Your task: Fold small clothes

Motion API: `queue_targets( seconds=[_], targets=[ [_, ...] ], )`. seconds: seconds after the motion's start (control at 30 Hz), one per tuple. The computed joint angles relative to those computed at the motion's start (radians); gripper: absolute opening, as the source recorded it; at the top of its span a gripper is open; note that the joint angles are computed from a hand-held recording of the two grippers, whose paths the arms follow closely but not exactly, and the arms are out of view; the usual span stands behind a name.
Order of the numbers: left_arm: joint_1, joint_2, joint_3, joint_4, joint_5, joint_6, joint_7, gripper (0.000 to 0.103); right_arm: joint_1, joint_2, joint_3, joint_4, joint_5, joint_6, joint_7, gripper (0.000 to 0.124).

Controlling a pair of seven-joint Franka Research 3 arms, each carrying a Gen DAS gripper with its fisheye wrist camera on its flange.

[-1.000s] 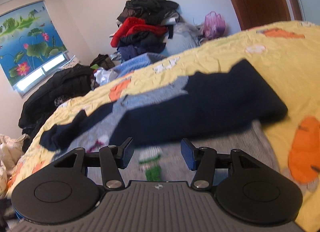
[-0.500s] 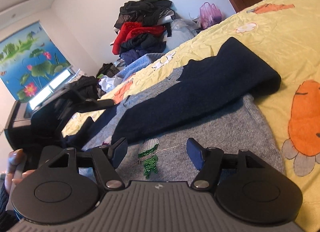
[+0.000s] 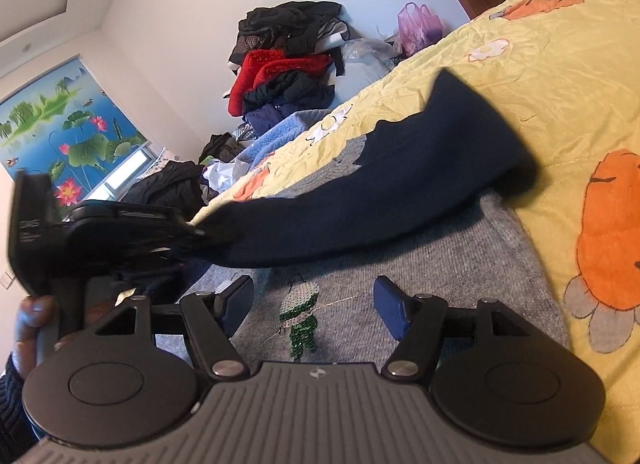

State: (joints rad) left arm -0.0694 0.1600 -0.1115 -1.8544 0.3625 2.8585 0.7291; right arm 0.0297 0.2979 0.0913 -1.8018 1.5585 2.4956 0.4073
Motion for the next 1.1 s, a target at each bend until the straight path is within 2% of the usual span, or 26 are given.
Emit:
queue_targets(
  seconds=[0.13,0.23,0.3,0.37,0.4,0.5,0.57,0.63,0.7,0.73,0.8,0.9,1.0,1.03,1.1],
  targets=[
    [0.019,-0.059,0.040,-0.073,0.062,-0.008,-0.098,0.007,0.000,0.000,0.000,0.000,0.000,-0.001,0.000,0.070],
    [0.052,-0.084,0.043,-0.130,0.044,-0.024,-0.126,0.007,0.000,-0.002,0.000,-0.001,-0.003,0.001,0.000,0.070],
    [0.061,-0.094,0.050,-0.158,0.102,-0.028,-0.185,0.007,0.000,-0.002,-0.001,-0.001,-0.005,0.002,0.001,0.070],
    [0.071,-0.099,0.044,-0.186,0.105,-0.011,-0.194,0.007,0.001,-0.005,-0.001,-0.003,-0.009,0.004,0.001,0.070],
    [0.068,-0.097,0.045,-0.190,0.151,-0.008,-0.226,0.007,0.002,-0.006,-0.001,-0.004,-0.011,0.006,0.001,0.070],
    [0.048,-0.092,0.059,-0.184,0.401,-0.011,-0.405,0.008,0.012,-0.009,-0.003,-0.002,-0.046,0.021,0.016,0.071],
    [0.018,-0.095,0.083,-0.191,0.636,-0.013,-0.606,0.008,0.029,-0.018,-0.005,0.009,-0.121,0.048,0.024,0.073],
    [0.038,-0.093,0.057,-0.182,0.667,-0.028,-0.624,0.008,0.025,-0.019,0.008,0.037,-0.091,0.052,-0.056,0.073],
    [0.051,-0.091,0.055,-0.185,0.660,-0.004,-0.634,0.009,0.032,0.011,0.017,0.108,-0.070,0.070,-0.099,0.078],
    [0.056,-0.092,0.054,-0.188,0.656,0.007,-0.637,0.009,0.047,0.047,0.016,0.167,-0.115,0.094,-0.071,0.084],
    [0.061,-0.090,0.052,-0.189,0.657,0.015,-0.641,0.009,0.094,0.155,-0.005,0.316,-0.315,0.148,0.085,0.084],
    [0.064,-0.090,0.050,-0.190,0.659,0.016,-0.642,0.009,0.212,0.327,-0.140,0.544,-0.713,0.147,0.436,0.076],
    [0.068,-0.091,0.051,-0.194,0.653,0.031,-0.644,0.009,0.250,0.416,-0.204,0.646,-0.909,0.123,0.571,0.076],
    [0.070,-0.091,0.053,-0.197,0.652,0.040,-0.648,0.009,0.240,0.420,-0.192,0.639,-0.905,0.132,0.554,0.077],
    [0.075,-0.092,0.055,-0.202,0.646,0.058,-0.652,0.009,0.203,0.388,-0.121,0.560,-0.894,0.213,0.429,0.078]
  ],
)
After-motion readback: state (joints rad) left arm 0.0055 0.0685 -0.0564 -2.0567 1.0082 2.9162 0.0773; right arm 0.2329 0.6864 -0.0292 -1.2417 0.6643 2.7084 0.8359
